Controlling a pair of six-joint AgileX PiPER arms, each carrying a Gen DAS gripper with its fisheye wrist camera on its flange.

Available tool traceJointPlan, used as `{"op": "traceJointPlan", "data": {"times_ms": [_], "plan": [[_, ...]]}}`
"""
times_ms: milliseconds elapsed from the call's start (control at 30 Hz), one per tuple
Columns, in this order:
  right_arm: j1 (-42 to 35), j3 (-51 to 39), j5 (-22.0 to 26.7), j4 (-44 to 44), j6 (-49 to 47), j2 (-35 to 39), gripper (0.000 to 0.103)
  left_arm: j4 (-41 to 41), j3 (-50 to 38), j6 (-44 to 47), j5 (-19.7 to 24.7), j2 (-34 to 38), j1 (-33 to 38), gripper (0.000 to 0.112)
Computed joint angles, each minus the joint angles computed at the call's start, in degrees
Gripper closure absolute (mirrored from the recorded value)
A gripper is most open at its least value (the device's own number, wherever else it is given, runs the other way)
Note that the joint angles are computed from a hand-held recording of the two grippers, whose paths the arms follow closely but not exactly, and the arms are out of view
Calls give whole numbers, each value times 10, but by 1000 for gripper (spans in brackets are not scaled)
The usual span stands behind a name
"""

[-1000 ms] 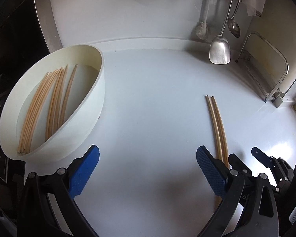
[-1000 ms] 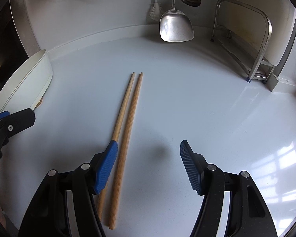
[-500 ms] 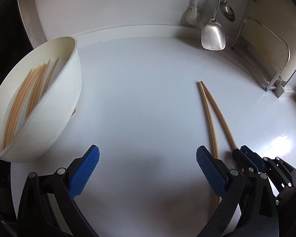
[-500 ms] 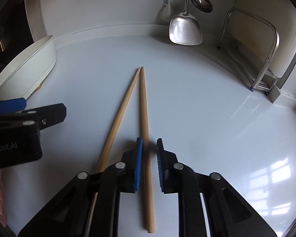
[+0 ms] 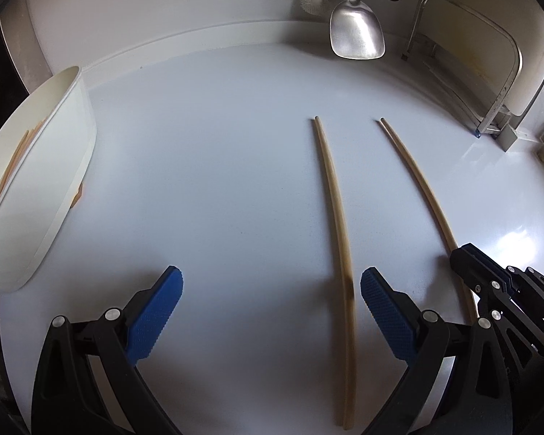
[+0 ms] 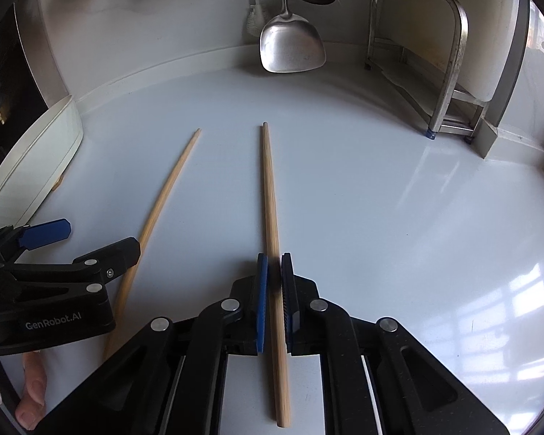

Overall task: Organize utensils
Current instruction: 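Grasp a chopstick with the left tool while the right tool grasps another, then carry both held chopsticks over the white basin with both tools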

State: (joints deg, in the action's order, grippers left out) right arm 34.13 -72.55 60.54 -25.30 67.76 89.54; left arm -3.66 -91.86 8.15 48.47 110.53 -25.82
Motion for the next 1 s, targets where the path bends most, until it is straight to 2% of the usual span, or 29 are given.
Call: {"op": "traceJointPlan", "data": {"times_ms": [67, 133, 300, 400, 467, 500, 567, 600, 633, 700, 833, 1000], "plan": [[0, 0, 5, -4, -1, 1, 86, 16, 9, -13, -5, -4, -6, 15], [0, -1, 4, -5, -7, 2, 75, 34, 14, -26, -8, -2, -13, 15], [8, -9, 15, -17, -19, 14, 73, 18, 36, -28, -30, -11, -8, 14], [10, -11, 17, -19, -26, 17, 74, 20, 47, -30, -40, -18, -9, 18], [12, -10, 15, -18, -32, 16, 84, 17, 60, -25, -50, -28, -11, 26], [12, -9, 16, -17, -37, 15, 95, 17, 66, -24, -54, -34, -12, 32], [10, -7, 12, -9, -44, 12, 96, 14, 76, -20, -60, -44, -15, 49], [7, -3, 6, -4, -44, 7, 96, 12, 78, -15, -60, -48, -17, 64], [3, 2, -1, 3, -45, 1, 96, 12, 80, -12, -58, -52, -20, 85], [-5, 9, -13, 18, -46, -7, 97, 19, 80, -8, -48, -56, -27, 105], [-8, 21, -29, 36, -37, -22, 97, 15, 95, -6, -33, -72, -31, 105], [-19, 27, -56, 83, -48, -45, 97, -10, 66, -4, 37, -87, -12, 105]]}}
